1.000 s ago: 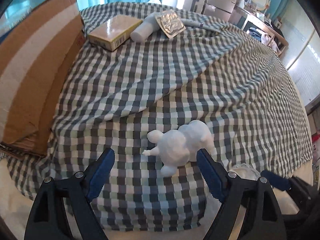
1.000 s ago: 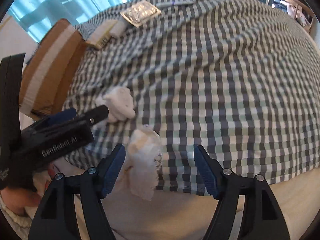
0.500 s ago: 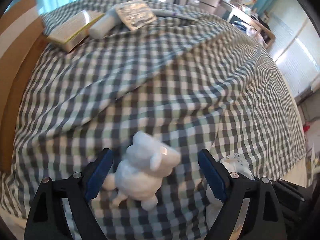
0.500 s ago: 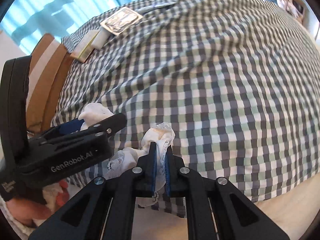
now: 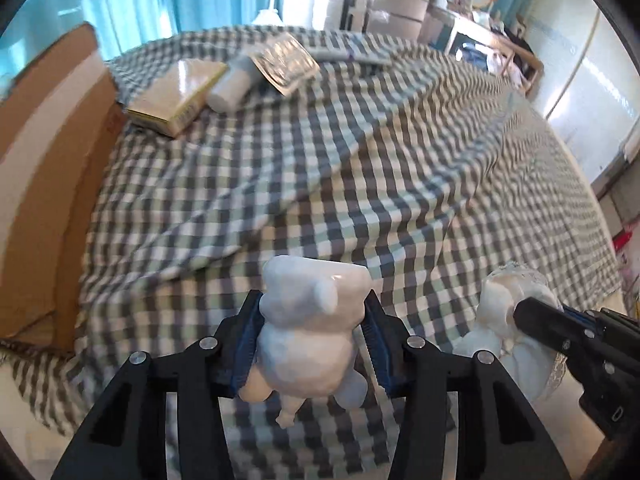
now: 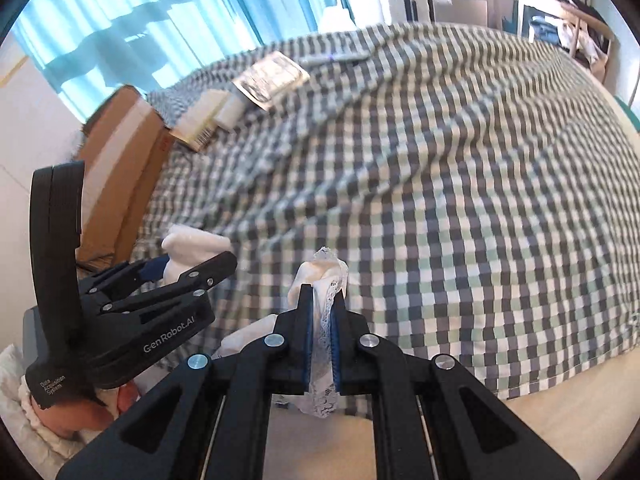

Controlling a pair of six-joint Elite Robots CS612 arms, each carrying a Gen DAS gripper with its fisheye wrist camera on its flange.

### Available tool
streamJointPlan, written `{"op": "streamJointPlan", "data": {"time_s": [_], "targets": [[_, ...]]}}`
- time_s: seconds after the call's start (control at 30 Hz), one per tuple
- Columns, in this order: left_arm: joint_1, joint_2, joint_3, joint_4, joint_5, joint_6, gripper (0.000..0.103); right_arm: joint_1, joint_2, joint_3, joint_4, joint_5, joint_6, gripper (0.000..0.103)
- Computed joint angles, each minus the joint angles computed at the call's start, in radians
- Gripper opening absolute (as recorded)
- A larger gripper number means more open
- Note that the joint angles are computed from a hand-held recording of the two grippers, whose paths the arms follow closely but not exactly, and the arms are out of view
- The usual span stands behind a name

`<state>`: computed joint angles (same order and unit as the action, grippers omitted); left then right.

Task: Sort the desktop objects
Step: 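Carry the plush toy with left tool while right tool carries the cloth to the box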

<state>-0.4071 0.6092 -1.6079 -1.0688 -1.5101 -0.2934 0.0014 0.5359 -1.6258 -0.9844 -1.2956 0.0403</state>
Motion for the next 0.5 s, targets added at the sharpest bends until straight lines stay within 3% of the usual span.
{"op": "streamJointPlan", "data": {"time_s": [0.4,0.5], "targets": [[0.023,-0.072,-0.062,-0.052,0.064,-0.016,0.049,0.042,-0.076,-0.009,-0.118,0.028,-0.049,0.007],[0.037,-0.1,-0.051,-0.059,0.077,-0.013,0.049,0.054,-0.107,0.017,-0.154,0.085,-0.047,0.007]]}}
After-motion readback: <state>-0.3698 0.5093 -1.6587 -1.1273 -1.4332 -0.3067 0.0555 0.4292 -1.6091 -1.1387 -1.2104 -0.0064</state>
